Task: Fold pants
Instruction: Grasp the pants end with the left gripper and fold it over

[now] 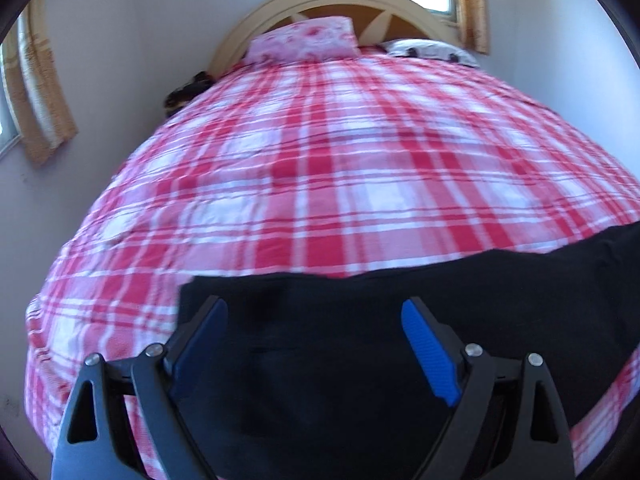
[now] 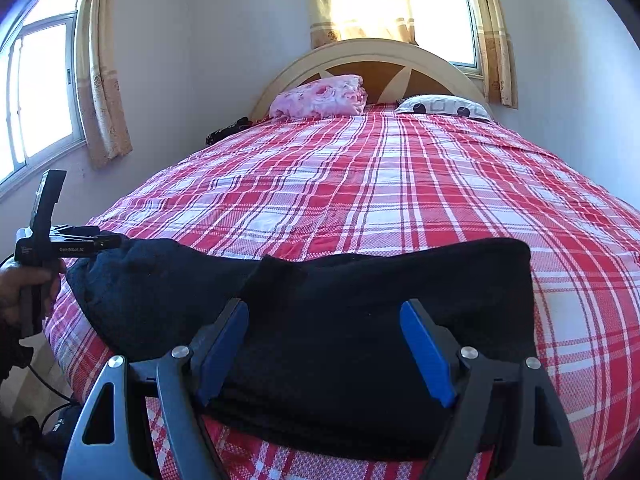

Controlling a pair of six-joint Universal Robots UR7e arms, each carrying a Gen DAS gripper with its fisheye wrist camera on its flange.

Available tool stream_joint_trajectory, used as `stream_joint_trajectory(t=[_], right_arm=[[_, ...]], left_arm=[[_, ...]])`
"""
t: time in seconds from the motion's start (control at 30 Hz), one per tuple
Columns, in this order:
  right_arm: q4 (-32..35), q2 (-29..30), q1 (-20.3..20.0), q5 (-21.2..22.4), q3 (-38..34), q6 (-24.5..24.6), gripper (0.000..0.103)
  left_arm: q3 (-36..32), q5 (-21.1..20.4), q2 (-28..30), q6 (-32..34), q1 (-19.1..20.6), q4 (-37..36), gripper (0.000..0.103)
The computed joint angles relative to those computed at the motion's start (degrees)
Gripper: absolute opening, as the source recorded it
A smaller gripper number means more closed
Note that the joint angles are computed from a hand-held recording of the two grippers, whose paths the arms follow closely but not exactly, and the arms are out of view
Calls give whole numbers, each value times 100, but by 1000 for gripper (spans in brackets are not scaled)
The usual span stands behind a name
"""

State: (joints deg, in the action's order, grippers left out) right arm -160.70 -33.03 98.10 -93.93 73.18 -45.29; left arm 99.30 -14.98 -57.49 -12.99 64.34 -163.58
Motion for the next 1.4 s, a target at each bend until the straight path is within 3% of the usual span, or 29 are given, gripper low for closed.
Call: stream_joint_trajectory(t=[0.2, 0.37, 0.57, 0.73, 0.8, 0.87, 1.07, 1.27, 1.4], right_arm=[[109, 71, 21, -15, -60, -42, 80], [197, 127, 44, -27, -107, -24, 80], [186, 131, 69, -57, -66, -70, 80], [185, 135, 80, -34, -63, -11, 80], [145, 119, 86, 9, -23, -14, 80], [104, 86, 89, 60, 29, -39, 80], [30, -10, 52, 146, 107, 2, 80], [-105, -50, 18, 95, 149, 66, 80], [-210, -100, -2, 64, 203, 2, 80]], left_arm=[[338, 157, -482, -1115, 227, 1134, 92], [511, -326, -568, -808, 361, 260, 98], [528, -670, -540, -543, 445, -180, 99], [549, -942, -515, -32, 442, -524, 75], [593, -1058, -539, 99, 409, -642, 42], [595, -1077, -548, 120, 353, -561, 36], [675, -1256, -694, -231, 245, -406, 33], [850, -2057, -916, -197, -38, -1055, 33], [624, -2576, -784, 175, -293, -1280, 33]])
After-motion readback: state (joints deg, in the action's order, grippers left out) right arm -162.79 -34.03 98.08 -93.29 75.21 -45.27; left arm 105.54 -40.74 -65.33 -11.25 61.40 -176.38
